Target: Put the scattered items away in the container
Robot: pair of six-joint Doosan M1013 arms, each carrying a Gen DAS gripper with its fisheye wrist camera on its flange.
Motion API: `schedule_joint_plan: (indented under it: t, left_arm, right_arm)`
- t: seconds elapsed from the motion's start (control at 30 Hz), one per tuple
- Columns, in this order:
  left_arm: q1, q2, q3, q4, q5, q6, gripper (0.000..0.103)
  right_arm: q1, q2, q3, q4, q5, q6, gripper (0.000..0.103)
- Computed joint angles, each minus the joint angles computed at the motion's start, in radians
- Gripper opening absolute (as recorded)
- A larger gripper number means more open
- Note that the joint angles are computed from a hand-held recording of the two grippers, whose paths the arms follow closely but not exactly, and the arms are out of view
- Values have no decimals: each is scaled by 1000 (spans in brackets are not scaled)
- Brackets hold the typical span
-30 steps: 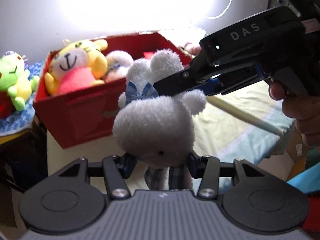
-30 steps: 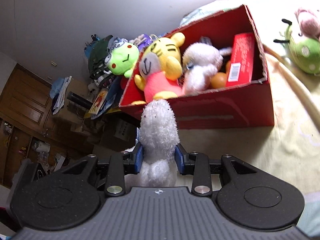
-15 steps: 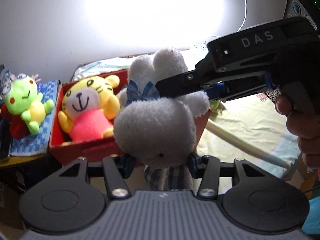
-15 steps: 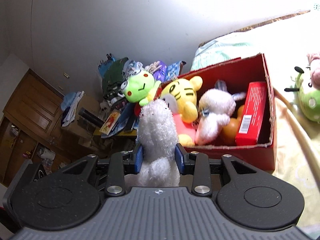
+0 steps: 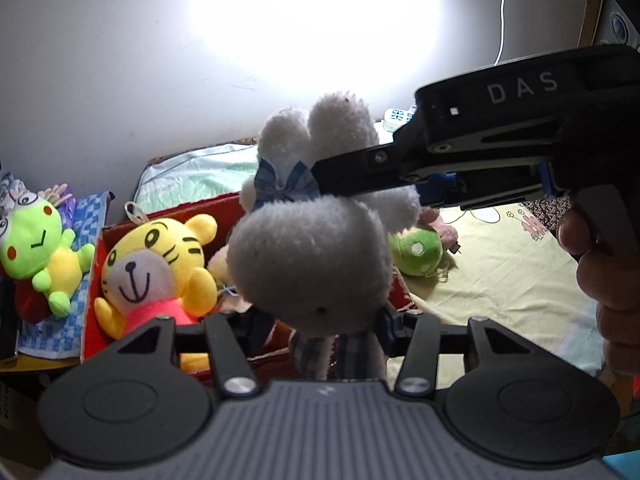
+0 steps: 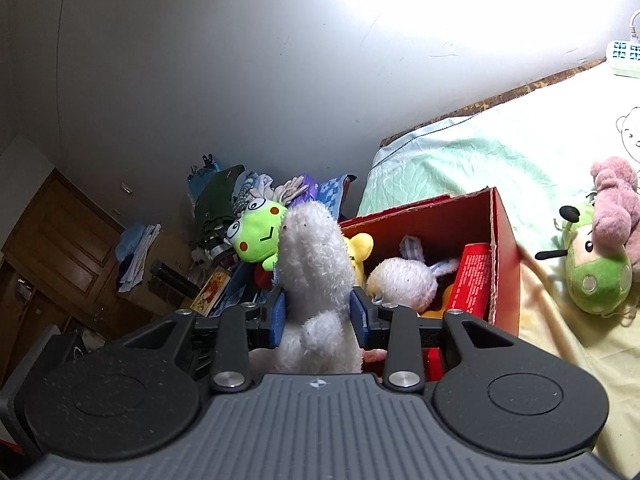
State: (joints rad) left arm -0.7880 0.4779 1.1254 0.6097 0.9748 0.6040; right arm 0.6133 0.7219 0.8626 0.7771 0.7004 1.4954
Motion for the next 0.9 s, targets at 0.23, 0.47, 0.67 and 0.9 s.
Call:
schedule_joint_plan:
  t: [0.23, 0.47, 0.67, 0.9]
  left_arm:
    - [13, 46, -74, -22, 41, 15, 51]
    - [22, 83, -125, -21, 75, 23, 53]
    - [40, 109, -158, -52, 91, 36, 53]
    - [56, 142, -202, -81, 130, 59, 53]
  right_arm:
    - [-14, 17, -23, 2, 2, 3, 36]
    - [-24, 40, -56, 1, 15, 9, 36]
    - [-30, 72, -102, -15, 39, 25, 36]
    - [-38, 121, -180, -36, 95, 60, 36]
